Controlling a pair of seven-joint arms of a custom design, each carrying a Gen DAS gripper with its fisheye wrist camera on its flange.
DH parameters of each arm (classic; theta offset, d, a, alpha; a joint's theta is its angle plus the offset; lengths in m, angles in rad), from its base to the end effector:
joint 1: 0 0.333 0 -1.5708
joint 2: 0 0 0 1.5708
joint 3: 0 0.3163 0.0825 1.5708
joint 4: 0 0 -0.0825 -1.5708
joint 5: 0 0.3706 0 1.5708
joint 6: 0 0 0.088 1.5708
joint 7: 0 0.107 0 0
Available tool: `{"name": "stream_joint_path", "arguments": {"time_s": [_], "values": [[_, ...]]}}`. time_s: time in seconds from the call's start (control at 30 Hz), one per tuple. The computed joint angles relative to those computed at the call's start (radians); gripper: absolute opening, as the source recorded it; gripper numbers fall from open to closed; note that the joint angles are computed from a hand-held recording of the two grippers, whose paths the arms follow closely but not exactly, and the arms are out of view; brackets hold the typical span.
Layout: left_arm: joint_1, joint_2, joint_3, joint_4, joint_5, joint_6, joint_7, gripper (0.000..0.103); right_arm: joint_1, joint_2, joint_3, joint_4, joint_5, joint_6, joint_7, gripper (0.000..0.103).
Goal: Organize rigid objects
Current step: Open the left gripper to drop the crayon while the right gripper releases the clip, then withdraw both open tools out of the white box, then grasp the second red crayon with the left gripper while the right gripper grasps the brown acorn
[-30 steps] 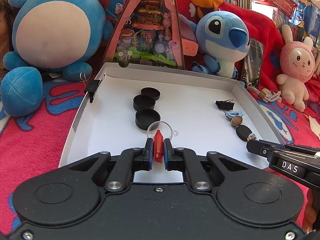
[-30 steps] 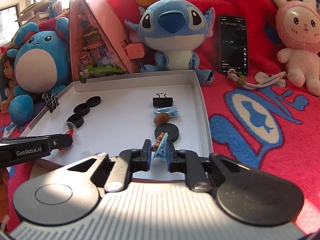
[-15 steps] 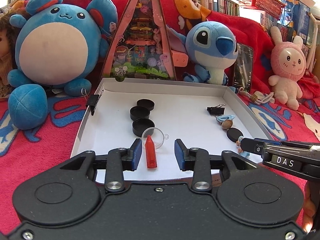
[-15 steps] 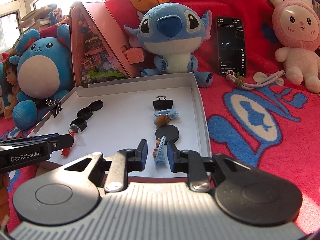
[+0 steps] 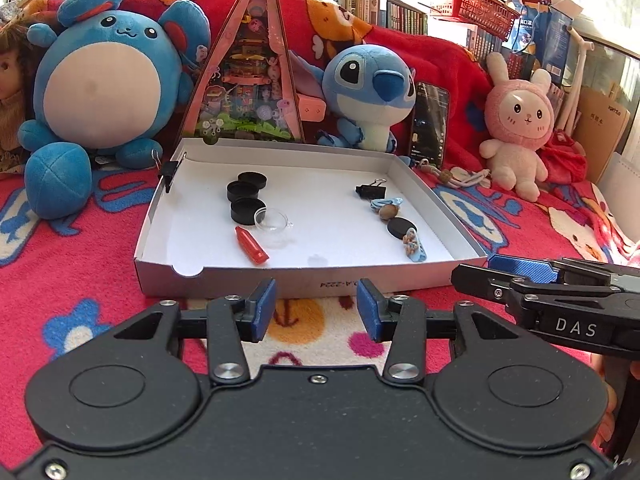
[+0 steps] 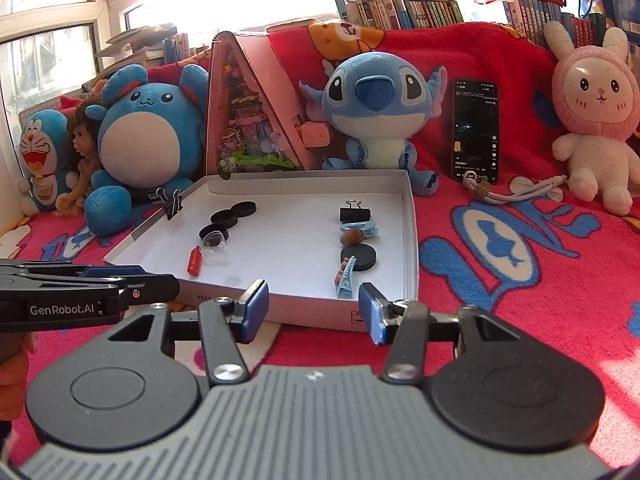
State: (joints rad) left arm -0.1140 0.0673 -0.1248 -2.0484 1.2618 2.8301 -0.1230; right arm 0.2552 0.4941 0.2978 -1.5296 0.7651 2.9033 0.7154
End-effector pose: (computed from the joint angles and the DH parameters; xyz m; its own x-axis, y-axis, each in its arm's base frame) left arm 0.5537 -0.1834 0.4687 0.2528 -0.9476 0.1954 -0.5258 -0.3041 -0.7944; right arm 0.6564 0.3035 0.4750 0.6492 -0.7469 -0.1436 -0.4874 -0.2636 -0.8325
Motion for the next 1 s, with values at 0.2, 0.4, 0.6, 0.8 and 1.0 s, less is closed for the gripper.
{"name": "stream_joint_path", "arguments": {"time_s": [0.2, 0.4, 0.6, 0.8, 1.0], "values": [[-0.002, -0.038, -0.015, -0.058, -0.017, 0.035, -0.021, 0.047, -0.088, -0.097, 0.081, -0.131, 0.196, -0.025, -0.235, 0.073], [-0.006, -0.051, -0.031, -0.097, -0.095, 0.049, 0.027, 0.050, -0.106, -0.169, 0.064, -0.222, 0.342, -0.120, -0.408, 0.077], [-0.011, -0.031, -0.033, -0.099, -0.176, 0.100, 0.094, 0.050, -0.066, -0.221, -0.004, -0.292, 0.353, -0.227, -0.477, 0.078], [-0.050, 0.002, -0.032, -0.050, -0.134, 0.000, 0.081, 0.047, 0.015, -0.236, -0.056, -0.324, 0.382, -0.183, -0.538, 0.071], [-0.075, 0.015, -0.032, -0.021, -0.043, -0.071, 0.067, 0.047, 0.038, -0.234, -0.074, -0.323, 0.396, -0.184, -0.530, 0.038]]}}
